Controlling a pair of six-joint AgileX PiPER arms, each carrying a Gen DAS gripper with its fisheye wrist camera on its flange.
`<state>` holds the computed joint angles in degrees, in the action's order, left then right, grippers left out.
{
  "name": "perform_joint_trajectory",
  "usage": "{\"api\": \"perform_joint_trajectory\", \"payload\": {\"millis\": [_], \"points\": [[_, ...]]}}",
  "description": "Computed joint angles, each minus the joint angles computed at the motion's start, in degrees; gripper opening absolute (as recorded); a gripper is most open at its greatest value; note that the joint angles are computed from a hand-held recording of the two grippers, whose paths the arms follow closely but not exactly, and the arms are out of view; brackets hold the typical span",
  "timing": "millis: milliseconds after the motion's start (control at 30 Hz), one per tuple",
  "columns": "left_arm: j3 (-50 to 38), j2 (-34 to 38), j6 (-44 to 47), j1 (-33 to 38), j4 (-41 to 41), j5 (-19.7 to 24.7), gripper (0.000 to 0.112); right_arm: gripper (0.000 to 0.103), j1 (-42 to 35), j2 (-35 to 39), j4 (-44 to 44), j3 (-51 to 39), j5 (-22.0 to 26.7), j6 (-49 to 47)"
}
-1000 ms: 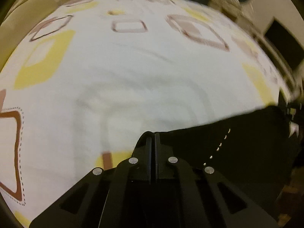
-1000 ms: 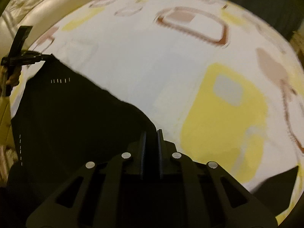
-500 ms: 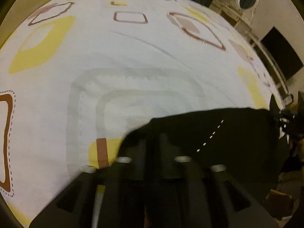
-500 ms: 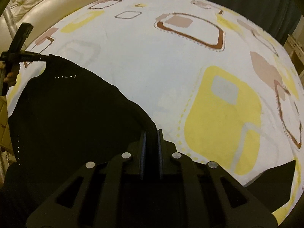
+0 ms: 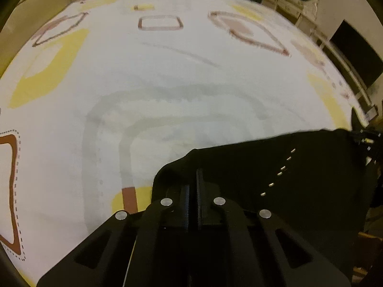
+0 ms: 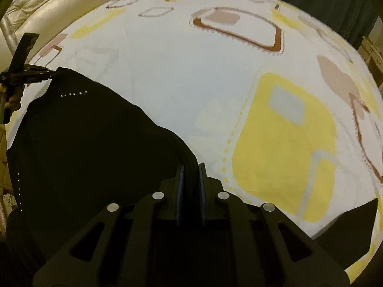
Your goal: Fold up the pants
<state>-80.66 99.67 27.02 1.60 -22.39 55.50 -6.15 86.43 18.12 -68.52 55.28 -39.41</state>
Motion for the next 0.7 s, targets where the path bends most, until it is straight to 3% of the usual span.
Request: {"api": "perform_joint_trajectory", "payload": {"millis": [267,467,600,700], "points": [[3.52,-10.42,0.66,2.23,-6.31,0.85,0.003,0.011,-1.41,-16.93,1.41,7.14,-1.55,-2.93],[14.39,-22.84,4.18,8.22,-14.34,2.91,0.003,0.012,-4.04,-32.03,2.58,17.53,-2.67,-6.02],[23.76,-31.75,7.81,13.45,-17.62,6.06,0.003,0.013,-7.79,-41.65,5.12,24.83,-0.20,-8.97],[30.14,-37.46,11.69,18.96,-19.66,9.42,0.003,0.013,-16.29,-47.59,10.75,29.51,4.95,-17.29]]}}
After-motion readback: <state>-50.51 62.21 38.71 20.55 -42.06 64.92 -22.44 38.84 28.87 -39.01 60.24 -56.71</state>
